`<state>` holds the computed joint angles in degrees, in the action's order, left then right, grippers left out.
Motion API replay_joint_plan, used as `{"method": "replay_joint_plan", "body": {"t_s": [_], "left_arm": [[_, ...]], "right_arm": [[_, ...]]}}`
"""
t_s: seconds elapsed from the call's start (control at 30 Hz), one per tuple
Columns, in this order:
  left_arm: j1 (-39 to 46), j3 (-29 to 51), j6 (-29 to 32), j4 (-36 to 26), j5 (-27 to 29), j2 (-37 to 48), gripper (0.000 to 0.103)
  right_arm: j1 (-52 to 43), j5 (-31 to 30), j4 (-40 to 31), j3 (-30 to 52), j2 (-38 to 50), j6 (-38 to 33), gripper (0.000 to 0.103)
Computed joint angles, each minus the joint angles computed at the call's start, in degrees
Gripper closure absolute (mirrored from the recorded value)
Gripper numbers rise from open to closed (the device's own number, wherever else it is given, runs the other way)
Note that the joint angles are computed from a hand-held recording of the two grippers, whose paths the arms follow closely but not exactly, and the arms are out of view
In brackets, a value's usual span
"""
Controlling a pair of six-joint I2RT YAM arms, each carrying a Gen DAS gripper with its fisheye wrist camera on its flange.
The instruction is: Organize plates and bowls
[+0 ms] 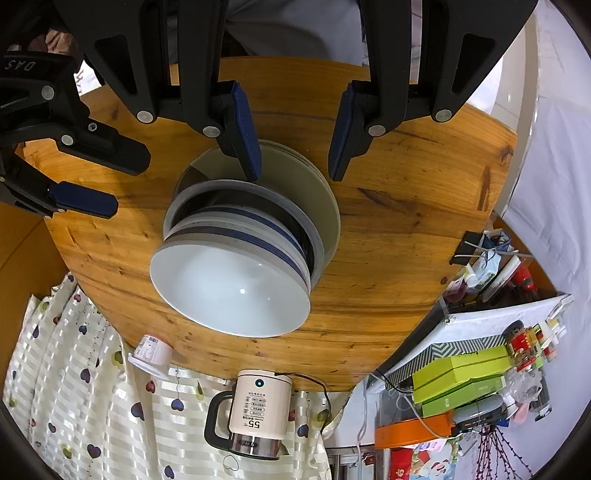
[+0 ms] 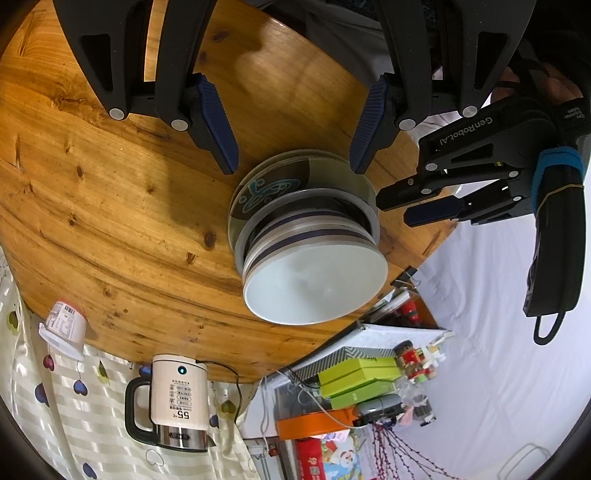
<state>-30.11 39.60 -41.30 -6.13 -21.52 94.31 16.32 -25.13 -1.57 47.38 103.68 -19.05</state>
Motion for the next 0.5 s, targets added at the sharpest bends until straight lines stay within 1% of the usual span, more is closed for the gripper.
{"method": "replay_joint_plan", "body": {"t_s": [0.5], "left_arm": [[-0.57, -0.38, -0.52, 0.42, -0.81, -0.13, 0.064]], "right_arm": [[0.20, 0.06, 1.58, -0.97, 0.71, 0.07, 0.039]]}}
